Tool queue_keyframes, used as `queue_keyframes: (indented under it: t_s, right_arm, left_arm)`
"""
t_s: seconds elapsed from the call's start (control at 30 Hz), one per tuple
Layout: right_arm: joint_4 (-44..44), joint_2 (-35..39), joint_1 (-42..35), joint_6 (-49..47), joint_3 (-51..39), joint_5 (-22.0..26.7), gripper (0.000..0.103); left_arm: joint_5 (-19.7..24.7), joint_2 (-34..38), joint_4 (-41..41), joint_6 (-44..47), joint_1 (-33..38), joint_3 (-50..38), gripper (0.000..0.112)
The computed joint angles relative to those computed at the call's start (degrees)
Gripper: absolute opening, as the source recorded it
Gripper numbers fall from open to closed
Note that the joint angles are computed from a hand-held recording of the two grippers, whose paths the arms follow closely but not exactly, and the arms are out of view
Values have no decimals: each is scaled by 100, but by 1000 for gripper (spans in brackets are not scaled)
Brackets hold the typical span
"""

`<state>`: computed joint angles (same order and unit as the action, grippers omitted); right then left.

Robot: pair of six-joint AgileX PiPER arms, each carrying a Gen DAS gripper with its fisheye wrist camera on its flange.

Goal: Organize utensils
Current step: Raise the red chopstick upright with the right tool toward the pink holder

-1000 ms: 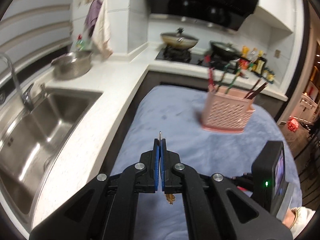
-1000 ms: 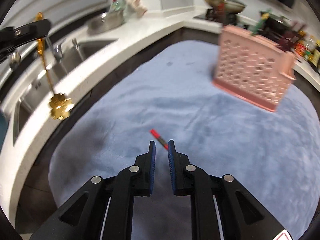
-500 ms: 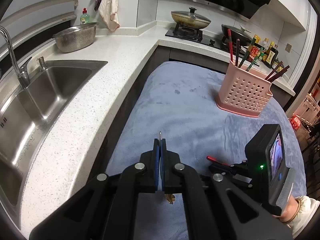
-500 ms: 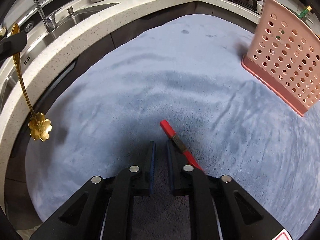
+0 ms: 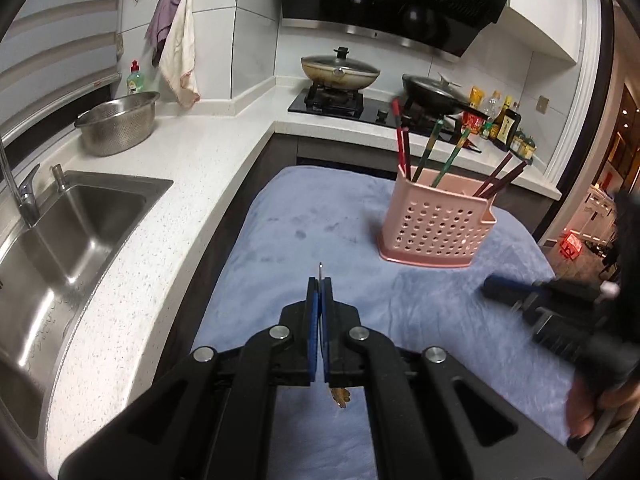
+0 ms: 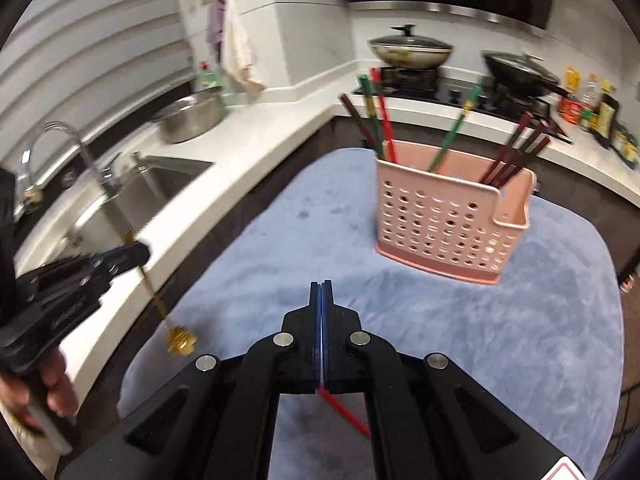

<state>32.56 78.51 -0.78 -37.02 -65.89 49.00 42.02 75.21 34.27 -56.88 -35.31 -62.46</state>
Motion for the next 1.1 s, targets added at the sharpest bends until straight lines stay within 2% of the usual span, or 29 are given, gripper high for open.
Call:
queue_keyframes:
  t_s: [0.03,0.07,0.1,0.17,0.3,0.47,0.5,0.53,0.6,0.7,0.8,0.97,1.0,1.1]
  right_arm:
    - [-34,47,34,-108,61,3,40]
    - [-165,66,112,-72,132,-50,49]
    - [-200,125,231,-183,326,-205,49]
    - [-504,419,596,-80,509,-381,47]
    - [-688,949,1079,6,850,-789,33]
    - [-842,1489,1471,218,915,-1210,30]
    - [-912,1519,1530,285,924,-1321,27]
    - [-1074,1582,1603,433,878,-1368,16]
    - [-1126,1692,1632,539,776,-1308,15]
    - [-1258,1497,1615,619,852,-1370,10]
    - [-989,1070,1337,493,877,-1246,8]
    - [-369,239,522,194,516,-727,6]
    - [-223,88,292,135,366,-595,0]
    - [163,-167,-297,8,-86,-306,1]
  left_arm:
    - [33,-9,14,-25,-13,4,1]
    - [67,-15,36,-68,-26,28,1]
    - [101,-24,27,-99,-18,75,1]
    - [121,-73,-24,-136,31,226,1]
    - [44,-153,-196,-69,220,544,1]
    - [-123,-168,-410,57,445,861,1]
    - [-148,-158,-454,100,481,894,1]
    - [-166,-154,-475,120,499,917,1]
    - [-174,-152,-477,114,485,928,1]
    - [-170,-143,-494,145,464,870,1]
    - [-107,-123,-403,128,345,706,1]
    - [67,-21,-288,212,96,153,1]
    - [114,24,-294,278,43,-36,1]
    - [189,216,-376,546,-42,-623,1]
